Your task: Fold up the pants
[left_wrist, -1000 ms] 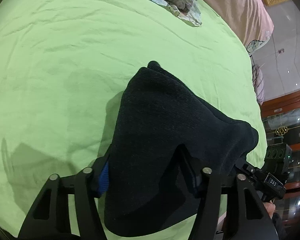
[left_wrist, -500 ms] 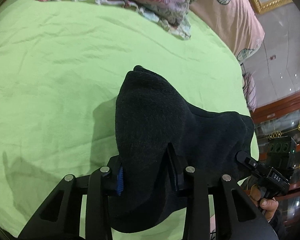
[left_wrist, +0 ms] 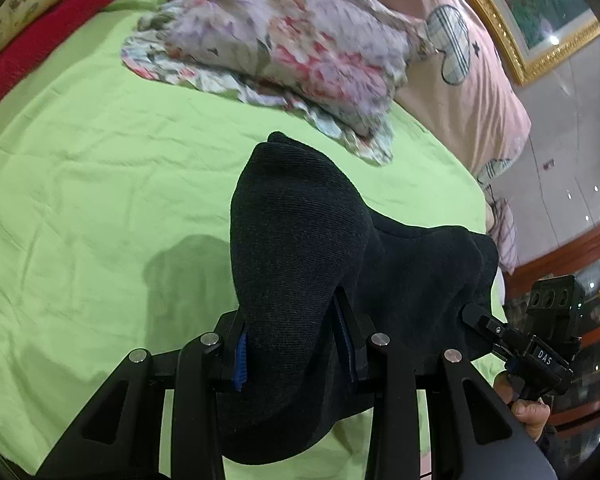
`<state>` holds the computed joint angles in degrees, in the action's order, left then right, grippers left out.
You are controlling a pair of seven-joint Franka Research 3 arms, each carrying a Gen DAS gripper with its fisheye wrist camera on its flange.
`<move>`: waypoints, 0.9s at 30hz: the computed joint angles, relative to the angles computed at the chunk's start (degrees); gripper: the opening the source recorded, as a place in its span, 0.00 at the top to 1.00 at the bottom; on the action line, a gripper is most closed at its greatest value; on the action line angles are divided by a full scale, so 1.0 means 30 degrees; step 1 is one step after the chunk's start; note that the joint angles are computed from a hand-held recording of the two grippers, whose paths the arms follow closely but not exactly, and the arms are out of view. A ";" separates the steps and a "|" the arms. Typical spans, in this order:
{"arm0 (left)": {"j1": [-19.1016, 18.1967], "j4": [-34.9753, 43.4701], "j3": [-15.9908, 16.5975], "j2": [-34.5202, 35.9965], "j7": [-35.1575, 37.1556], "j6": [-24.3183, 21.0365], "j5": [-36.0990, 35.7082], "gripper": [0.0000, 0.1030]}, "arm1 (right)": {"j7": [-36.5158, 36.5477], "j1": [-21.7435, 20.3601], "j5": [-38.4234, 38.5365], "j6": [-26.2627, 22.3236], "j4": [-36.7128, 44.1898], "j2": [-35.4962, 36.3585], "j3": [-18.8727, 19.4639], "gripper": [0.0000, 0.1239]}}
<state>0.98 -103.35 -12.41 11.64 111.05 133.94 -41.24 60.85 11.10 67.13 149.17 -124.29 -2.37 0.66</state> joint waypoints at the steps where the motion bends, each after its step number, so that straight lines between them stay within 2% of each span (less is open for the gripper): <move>1: 0.0008 0.0194 0.0056 0.0152 -0.0114 0.0026 0.0136 0.66 | 0.0038 0.0004 -0.0111 -0.0125 0.0431 0.0369 -0.0001 0.66; 27: 0.0757 0.4474 -0.0811 0.4258 -0.4170 0.0806 0.3919 0.66 | 0.1924 -0.1877 -0.3868 -0.3044 0.8151 0.7034 0.1451 0.66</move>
<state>3.25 -89.93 -14.84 24.41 98.54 136.36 -29.48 66.63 5.47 55.52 140.04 -99.84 18.74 5.01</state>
